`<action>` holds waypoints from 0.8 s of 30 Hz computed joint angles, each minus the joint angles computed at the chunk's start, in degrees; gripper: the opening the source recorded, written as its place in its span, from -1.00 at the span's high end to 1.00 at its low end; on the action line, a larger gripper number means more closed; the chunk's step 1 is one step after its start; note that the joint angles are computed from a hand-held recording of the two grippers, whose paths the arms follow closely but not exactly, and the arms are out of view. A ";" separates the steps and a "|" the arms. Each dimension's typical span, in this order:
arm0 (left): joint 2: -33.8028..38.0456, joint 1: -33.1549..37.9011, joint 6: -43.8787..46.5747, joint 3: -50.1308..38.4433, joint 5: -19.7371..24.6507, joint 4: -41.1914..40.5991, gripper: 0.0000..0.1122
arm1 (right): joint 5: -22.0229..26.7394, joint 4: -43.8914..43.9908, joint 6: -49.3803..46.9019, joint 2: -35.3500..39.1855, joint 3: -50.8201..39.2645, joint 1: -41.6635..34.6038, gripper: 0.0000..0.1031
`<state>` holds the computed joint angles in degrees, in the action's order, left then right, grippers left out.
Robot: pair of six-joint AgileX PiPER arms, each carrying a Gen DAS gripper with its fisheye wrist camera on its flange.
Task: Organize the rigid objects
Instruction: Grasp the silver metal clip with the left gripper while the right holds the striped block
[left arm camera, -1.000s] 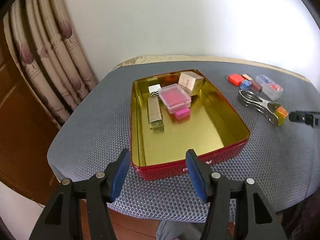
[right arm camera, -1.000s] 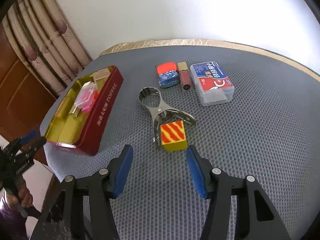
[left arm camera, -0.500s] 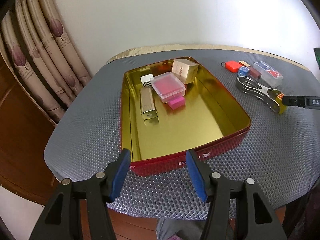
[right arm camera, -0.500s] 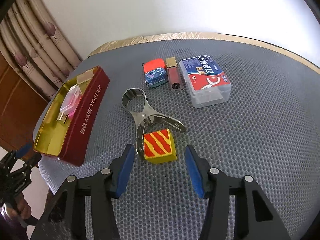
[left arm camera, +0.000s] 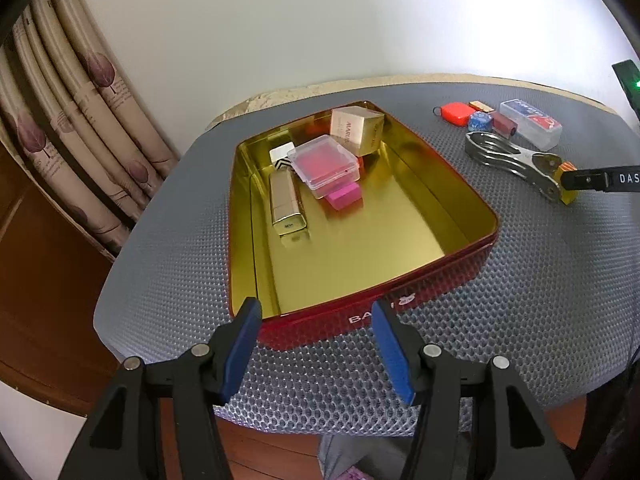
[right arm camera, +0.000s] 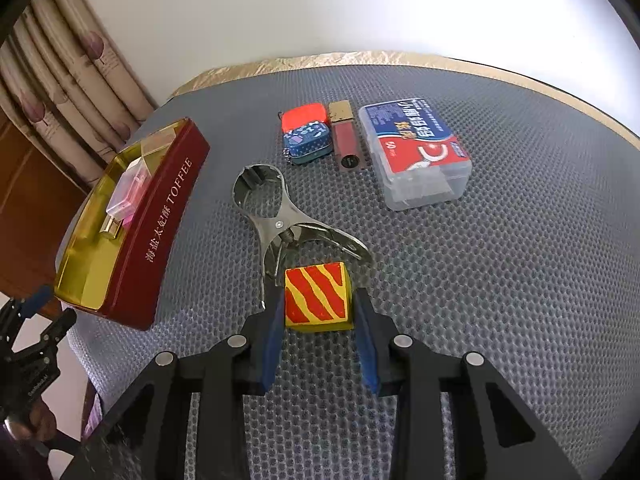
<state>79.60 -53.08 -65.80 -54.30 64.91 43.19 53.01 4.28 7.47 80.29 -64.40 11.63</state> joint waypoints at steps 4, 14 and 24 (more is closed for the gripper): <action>-3.47 3.57 7.69 0.06 -7.41 -8.20 -0.04 | 2.59 -2.68 0.50 -5.35 2.01 -2.25 0.43; 4.89 14.53 32.10 -15.36 -14.84 -43.97 -0.10 | 7.16 1.38 -11.18 -15.69 9.52 -21.48 0.45; 35.73 20.10 24.40 -54.23 0.42 -56.97 -0.11 | 9.04 13.26 -24.12 -17.95 12.22 -32.61 0.43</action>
